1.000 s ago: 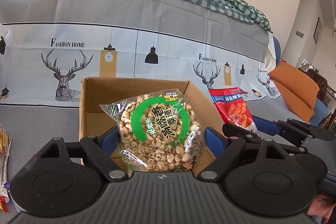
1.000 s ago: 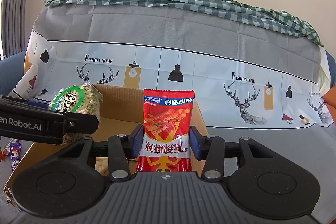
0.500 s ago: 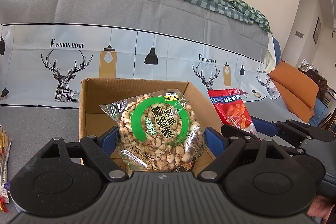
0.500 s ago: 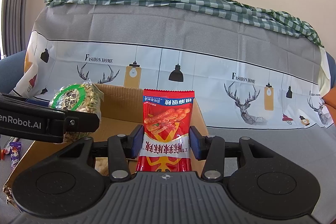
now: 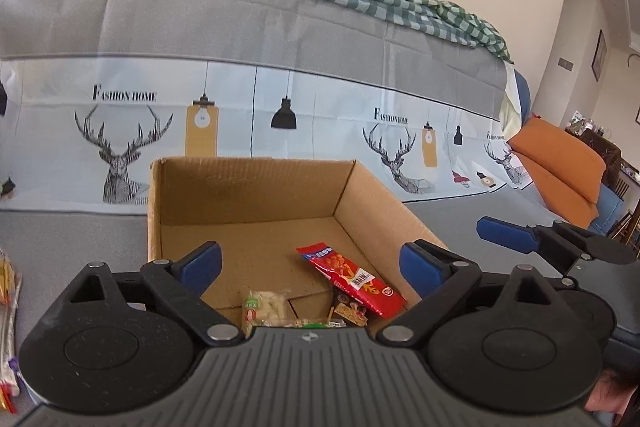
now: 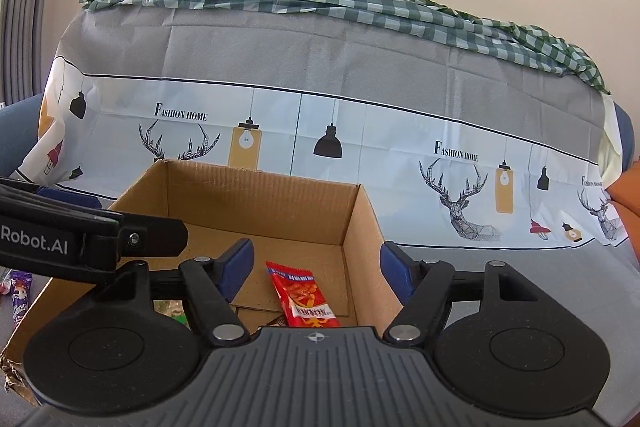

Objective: Organize snacks
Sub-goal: 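Open both tools to drop the red packet and nut cake into the box, then move both open tools back to the snack pile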

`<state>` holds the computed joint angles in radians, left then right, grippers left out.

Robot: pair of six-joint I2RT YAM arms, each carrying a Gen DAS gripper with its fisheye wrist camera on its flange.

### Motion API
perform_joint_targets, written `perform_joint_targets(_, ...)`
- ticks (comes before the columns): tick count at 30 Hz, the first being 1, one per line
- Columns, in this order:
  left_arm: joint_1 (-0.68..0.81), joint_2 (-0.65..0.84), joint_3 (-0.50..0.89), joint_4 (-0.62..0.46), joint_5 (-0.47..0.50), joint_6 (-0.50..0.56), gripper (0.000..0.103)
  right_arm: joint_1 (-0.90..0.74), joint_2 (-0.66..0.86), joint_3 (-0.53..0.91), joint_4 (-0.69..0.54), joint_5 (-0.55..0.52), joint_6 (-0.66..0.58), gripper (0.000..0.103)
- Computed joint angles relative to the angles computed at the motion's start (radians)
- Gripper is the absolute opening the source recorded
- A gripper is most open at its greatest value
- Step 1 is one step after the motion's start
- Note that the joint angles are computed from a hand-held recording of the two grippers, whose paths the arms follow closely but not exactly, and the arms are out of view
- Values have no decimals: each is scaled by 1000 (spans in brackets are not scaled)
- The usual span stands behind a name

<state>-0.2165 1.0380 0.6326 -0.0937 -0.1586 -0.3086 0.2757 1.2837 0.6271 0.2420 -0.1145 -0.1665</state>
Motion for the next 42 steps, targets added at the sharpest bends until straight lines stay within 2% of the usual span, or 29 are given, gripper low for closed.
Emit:
perform_joint_targets(3, -19, -43, -34, 37, -42, 48, 94, 8, 2, 4, -1, 1, 13, 72)
perform_joint_targets(6, 11, -108, -50, 5, -7, 65, 79, 31, 1, 8, -4, 13, 36, 72)
perform_joint_targets(8, 60, -156, -43, -63, 55, 70, 56, 62, -5, 8, -5, 30, 53, 72)
perform_joint_targets(9, 99, -177, -31, -107, 102, 76, 51, 79, -9, 6, -4, 39, 63, 72)
perform_joint_targets(11, 183, -205, 5, -195, 181, 89, 30, 118, -21, 2, -4, 58, 86, 72)
perform_joint_targets(13, 273, -247, 35, -268, 239, 131, 30, 161, -34, -3, -5, 74, 110, 72)
perform_joint_targets(16, 434, -333, 39, -330, 318, 297, 31, 222, -48, -11, -3, 90, 148, 72)
perform_joint_targets(18, 586, -389, -14, -312, 412, 407, 32, 262, -54, -13, -4, 98, 172, 72)
perform_joint_targets(20, 797, -457, -110, -275, 522, 469, 32, 300, -56, -16, 0, 107, 194, 72)
perform_joint_targets(22, 948, -389, -81, -337, 556, 451, 32, 337, -56, -21, 8, 117, 218, 72)
perform_joint_targets(23, 1045, -382, -80, -319, 632, 429, 33, 354, -56, -22, 13, 121, 230, 72)
perform_joint_targets(25, 1164, -334, -58, -309, 708, 415, 38, 388, -61, -35, 36, 124, 256, 72)
perform_joint_targets(28, 1239, -144, 26, -376, 714, 426, 38, 458, -48, -58, 90, 141, 257, 69)
perform_joint_targets(30, 1273, -24, 75, -406, 711, 428, 26, 512, -28, -73, 138, 138, 246, 62)
perform_joint_targets(31, 1292, 29, 96, -420, 718, 436, 15, 541, -16, -84, 168, 136, 233, 56)
perform_joint_targets(32, 1301, 66, 112, -427, 719, 439, 11, 573, -1, -95, 196, 138, 217, 53)
perform_joint_targets(34, 1307, 116, 128, -430, 710, 452, 11, 631, 44, -98, 229, 129, 183, 41)
perform_joint_targets(35, 1302, 130, 131, -431, 704, 457, 11, 657, 73, -95, 243, 128, 168, 39)
perform_joint_targets(42, 1226, 230, 159, -473, 624, 491, 13, 761, 282, -23, 266, 141, 124, 38)
